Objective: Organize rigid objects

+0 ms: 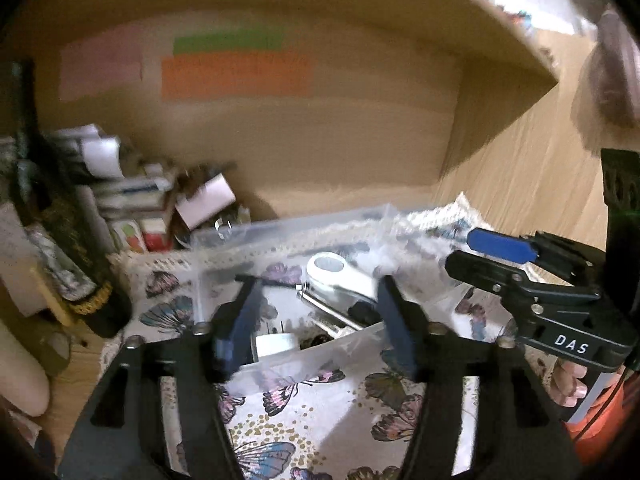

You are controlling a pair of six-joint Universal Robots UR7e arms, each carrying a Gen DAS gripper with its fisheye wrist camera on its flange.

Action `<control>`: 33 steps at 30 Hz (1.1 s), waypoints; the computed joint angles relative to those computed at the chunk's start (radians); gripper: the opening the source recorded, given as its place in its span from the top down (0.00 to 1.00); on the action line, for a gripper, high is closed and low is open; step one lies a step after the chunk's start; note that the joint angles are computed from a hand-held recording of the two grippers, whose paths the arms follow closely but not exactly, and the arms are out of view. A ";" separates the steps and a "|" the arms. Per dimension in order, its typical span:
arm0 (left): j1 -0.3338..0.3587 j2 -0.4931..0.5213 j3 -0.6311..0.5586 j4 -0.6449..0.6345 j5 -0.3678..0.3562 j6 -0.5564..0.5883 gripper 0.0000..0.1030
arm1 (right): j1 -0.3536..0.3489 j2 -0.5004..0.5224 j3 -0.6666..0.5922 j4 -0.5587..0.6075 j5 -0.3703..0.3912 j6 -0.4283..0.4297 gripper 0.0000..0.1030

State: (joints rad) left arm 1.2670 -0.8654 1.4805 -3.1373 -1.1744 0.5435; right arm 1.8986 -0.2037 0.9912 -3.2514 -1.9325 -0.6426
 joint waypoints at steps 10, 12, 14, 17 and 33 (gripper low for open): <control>-0.045 -0.118 0.231 -0.291 -0.024 0.083 0.04 | 0.025 -0.095 0.240 -0.261 0.067 -0.018 0.28; -0.049 -0.135 0.263 -0.322 -0.031 0.082 0.03 | 0.029 -0.106 0.274 -0.304 0.075 -0.022 0.23; -0.052 -0.152 0.292 -0.338 -0.038 0.078 0.02 | 0.033 -0.114 0.303 -0.342 0.079 -0.027 0.20; -0.058 -0.169 0.330 -0.369 -0.039 0.079 0.01 | 0.041 -0.123 0.346 -0.407 0.076 -0.037 0.17; -0.059 -0.192 0.382 -0.394 -0.064 0.052 0.00 | 0.052 -0.132 0.422 -0.547 0.067 -0.040 0.01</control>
State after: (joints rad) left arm 1.2075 -1.0572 1.8627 -3.5314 -1.2386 0.5958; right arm 1.9503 -0.3353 1.4134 -3.7989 -1.8653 -0.6827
